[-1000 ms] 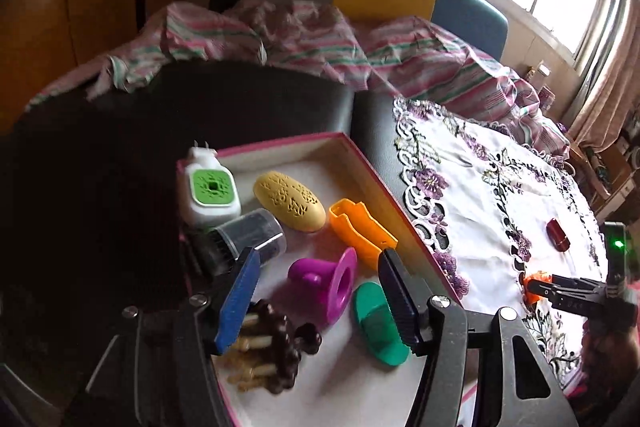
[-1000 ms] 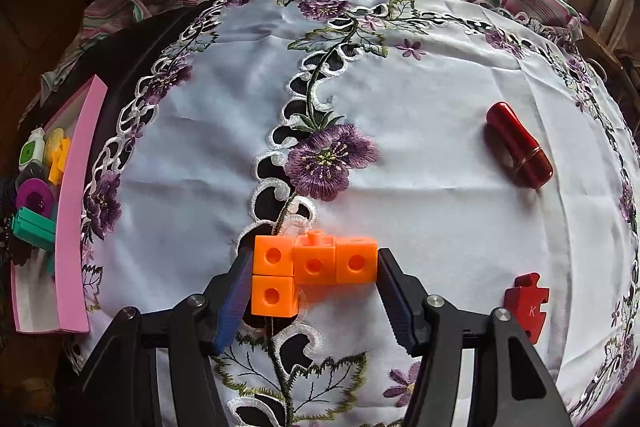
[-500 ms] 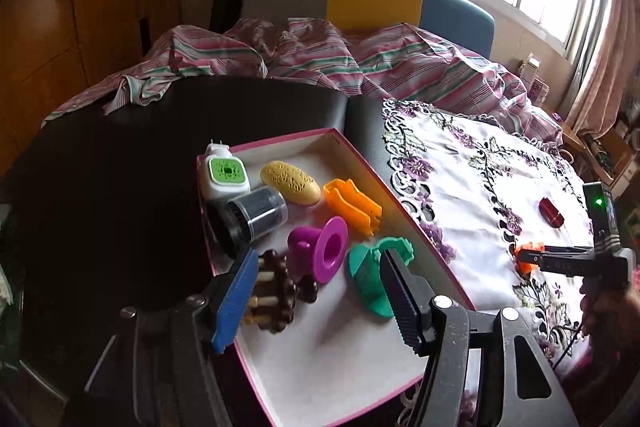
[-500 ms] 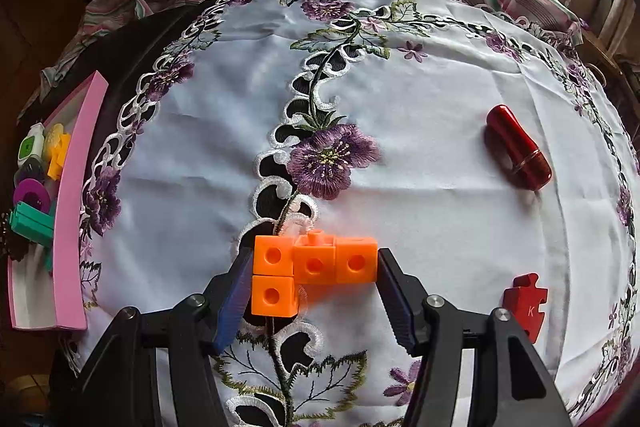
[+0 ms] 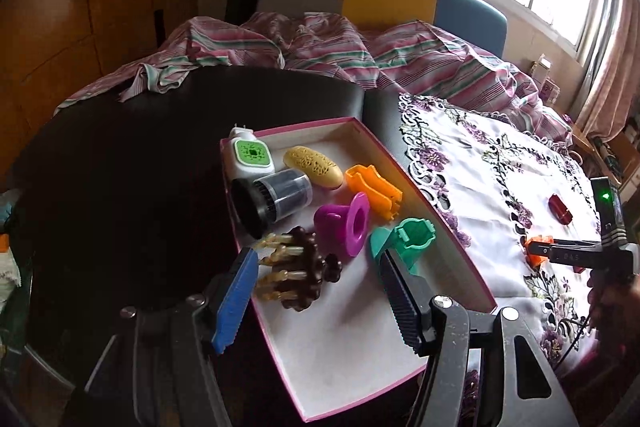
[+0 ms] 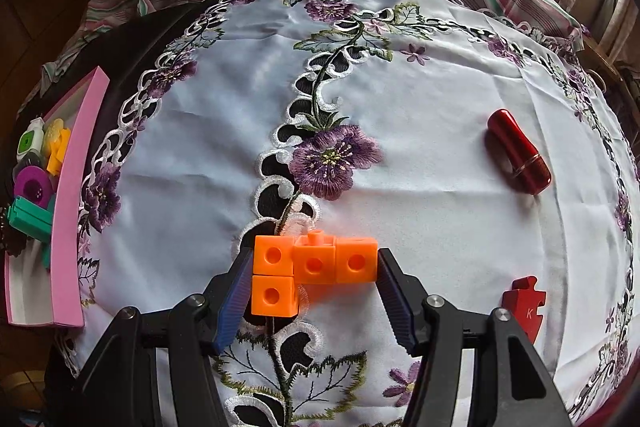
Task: Organize rigid objects
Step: 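Lower the magenta cup into the tray and open the left gripper, then carry the orange cubes into the tray and open the right gripper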
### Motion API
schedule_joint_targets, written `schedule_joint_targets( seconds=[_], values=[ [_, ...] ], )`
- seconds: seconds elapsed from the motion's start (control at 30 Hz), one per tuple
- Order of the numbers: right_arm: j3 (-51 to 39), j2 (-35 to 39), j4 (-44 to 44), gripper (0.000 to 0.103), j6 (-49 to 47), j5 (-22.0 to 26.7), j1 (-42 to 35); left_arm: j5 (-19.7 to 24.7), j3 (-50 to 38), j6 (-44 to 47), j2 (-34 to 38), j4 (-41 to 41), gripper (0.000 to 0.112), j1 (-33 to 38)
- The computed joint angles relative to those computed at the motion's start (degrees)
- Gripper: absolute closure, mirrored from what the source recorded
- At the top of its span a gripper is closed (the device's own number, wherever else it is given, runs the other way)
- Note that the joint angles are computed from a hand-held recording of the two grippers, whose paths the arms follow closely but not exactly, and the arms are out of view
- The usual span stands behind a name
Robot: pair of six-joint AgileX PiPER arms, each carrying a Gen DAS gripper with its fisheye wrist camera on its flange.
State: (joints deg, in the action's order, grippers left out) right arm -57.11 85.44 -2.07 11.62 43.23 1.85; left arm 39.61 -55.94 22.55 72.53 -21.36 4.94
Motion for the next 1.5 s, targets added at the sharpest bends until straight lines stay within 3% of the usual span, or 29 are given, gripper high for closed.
schedule_joint_targets(
  seconds=[0.43,0.67,1.23,1.4,1.5],
  values=[
    [-0.4,-1.2,3.3,0.042,-1.8,-1.2,0.1,1.3,0.5,4.2,0.1,-3.1,0.048,5.8],
    [-5.1,-1.0,3.9,0.042,0.2,-1.5,6.6,1.9,0.9,6.8,0.3,-5.0,0.048,8.6],
    [-30.4,13.4,6.5,0.042,-1.0,2.6,23.6,3.0,1.3,10.1,1.4,-8.3,0.048,13.1],
    [-42.9,22.6,5.6,0.042,-1.4,8.0,25.8,3.6,0.7,10.8,2.4,-9.1,0.048,14.8],
    [-54.2,30.7,6.2,0.042,-3.2,15.1,26.4,3.9,0.4,11.4,3.2,-9.5,0.048,15.6]
  ],
)
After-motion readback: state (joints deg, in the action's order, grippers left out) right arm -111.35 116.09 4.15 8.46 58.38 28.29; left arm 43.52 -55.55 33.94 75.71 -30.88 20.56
